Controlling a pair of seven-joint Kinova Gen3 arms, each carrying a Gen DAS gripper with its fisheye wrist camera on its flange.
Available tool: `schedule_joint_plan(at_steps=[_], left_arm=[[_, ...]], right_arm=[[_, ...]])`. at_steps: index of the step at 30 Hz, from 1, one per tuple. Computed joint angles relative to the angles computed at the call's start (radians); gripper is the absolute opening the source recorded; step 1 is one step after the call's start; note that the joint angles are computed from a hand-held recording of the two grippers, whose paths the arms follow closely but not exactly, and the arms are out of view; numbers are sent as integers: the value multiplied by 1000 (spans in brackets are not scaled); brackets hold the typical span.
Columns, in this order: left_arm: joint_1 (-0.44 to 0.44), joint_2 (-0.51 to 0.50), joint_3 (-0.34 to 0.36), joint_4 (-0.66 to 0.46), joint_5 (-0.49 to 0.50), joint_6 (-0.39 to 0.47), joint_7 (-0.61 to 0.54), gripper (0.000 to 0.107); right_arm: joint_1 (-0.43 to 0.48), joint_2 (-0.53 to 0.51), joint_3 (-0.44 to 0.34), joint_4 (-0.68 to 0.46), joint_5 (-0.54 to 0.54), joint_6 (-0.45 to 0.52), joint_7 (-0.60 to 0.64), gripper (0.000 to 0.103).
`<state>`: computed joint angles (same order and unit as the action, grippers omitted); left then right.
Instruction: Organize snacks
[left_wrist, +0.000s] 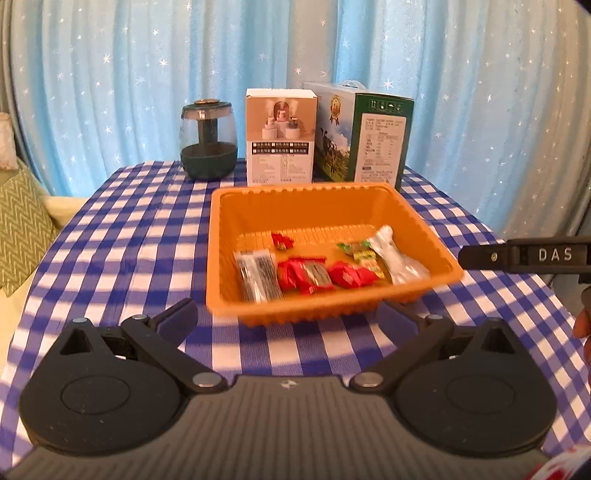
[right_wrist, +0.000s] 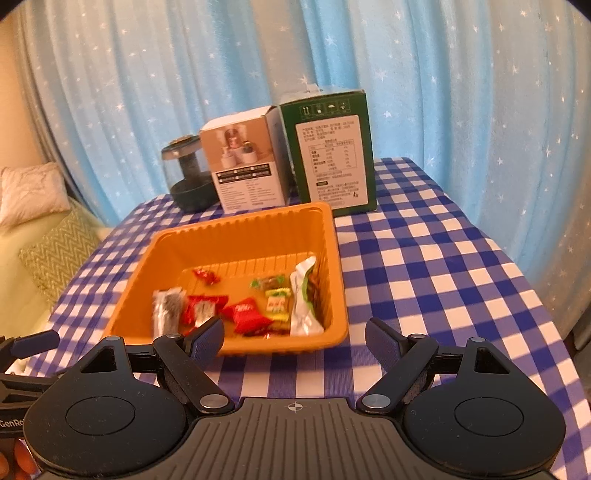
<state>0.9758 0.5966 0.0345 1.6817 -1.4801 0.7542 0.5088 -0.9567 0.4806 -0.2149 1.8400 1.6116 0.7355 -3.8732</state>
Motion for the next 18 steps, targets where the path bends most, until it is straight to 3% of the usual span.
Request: schedule_joint_plan(at_steps=[9,15,18], left_arm=[[100,-42,43,41,135,108,19,103],[184,-77,77,52,203,231,28,103],[226,-88,99,38,240,311,32,103]], right_arm=[[-112,-52,-66,128,-14,152,-148,83],[-234,-87,-110,163,-133,311,-125,83],[-274,-113,-128,173,-185,340,-123,83]])
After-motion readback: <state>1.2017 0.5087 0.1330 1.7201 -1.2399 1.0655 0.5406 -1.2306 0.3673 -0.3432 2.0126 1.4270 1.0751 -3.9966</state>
